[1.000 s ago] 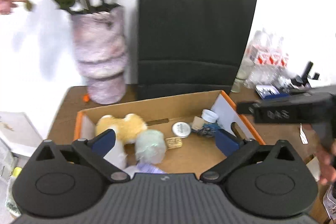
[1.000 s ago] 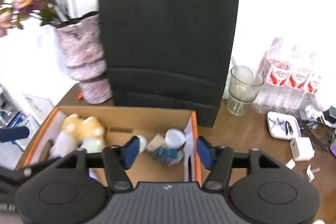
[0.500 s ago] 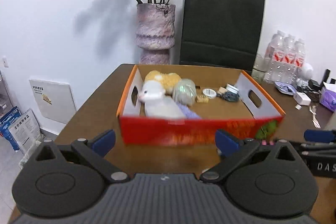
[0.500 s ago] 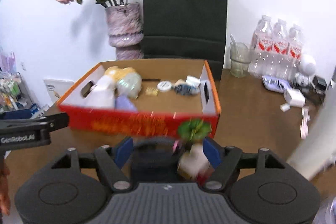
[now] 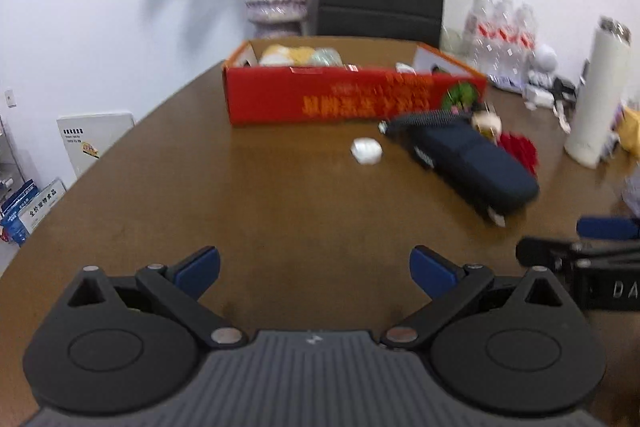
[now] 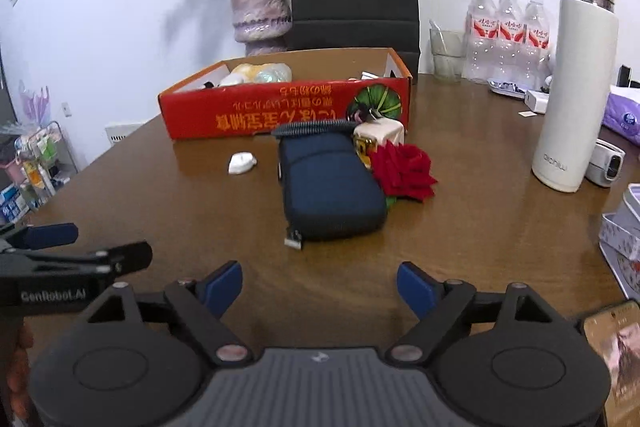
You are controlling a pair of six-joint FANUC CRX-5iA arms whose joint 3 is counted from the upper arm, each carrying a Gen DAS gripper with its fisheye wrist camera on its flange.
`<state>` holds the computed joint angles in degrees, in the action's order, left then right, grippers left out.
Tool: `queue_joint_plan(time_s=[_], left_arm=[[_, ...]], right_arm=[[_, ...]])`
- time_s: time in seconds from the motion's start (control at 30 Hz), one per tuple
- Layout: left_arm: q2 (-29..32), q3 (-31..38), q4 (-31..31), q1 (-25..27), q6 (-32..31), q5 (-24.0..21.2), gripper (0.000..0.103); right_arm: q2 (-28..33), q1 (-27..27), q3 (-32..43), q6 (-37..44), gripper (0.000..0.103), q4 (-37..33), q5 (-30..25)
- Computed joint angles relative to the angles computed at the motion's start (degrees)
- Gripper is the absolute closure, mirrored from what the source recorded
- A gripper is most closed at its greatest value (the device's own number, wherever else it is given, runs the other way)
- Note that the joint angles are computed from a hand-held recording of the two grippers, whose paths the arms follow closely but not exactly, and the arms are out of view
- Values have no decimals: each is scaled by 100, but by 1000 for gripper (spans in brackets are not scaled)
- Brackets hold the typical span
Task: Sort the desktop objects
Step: 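Move both grippers back toward the navy pouch and cable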
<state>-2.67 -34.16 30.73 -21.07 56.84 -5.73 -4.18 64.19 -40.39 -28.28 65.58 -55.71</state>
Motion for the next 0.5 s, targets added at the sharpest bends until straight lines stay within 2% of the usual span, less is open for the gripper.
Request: queue_joint_plan(time_s=[0.03,0.1,0.17,0.2,0.3,0.37,0.4,0.5], left_arm=[[-16,-73,122,-22,-147,21,0],[-14,-25,-194,26,91,-113,0],[-12,-82,53,1,-167,-95,0],[1,-52,-15,8,-89,-105,0],[22,80,-379,29,261,-214,0],[36,248,-1034,68,859,-331,0],[54,290,-1136,80,960,-367,0],[75,217,-671,110,626,-433,0]], right_arm=[[7,31,-27,-14,17,-6,-14],[15,96,-30,45,16,-152,-5],[49,100,12,140,15,-262,43],[90,111,53,153,15,-281,2],[217,96,195,280,14,-348,-29],[270,113,246,330,14,-370,-65],[297,121,266,362,14,-379,-87],[306,102,256,371,14,-370,-59]])
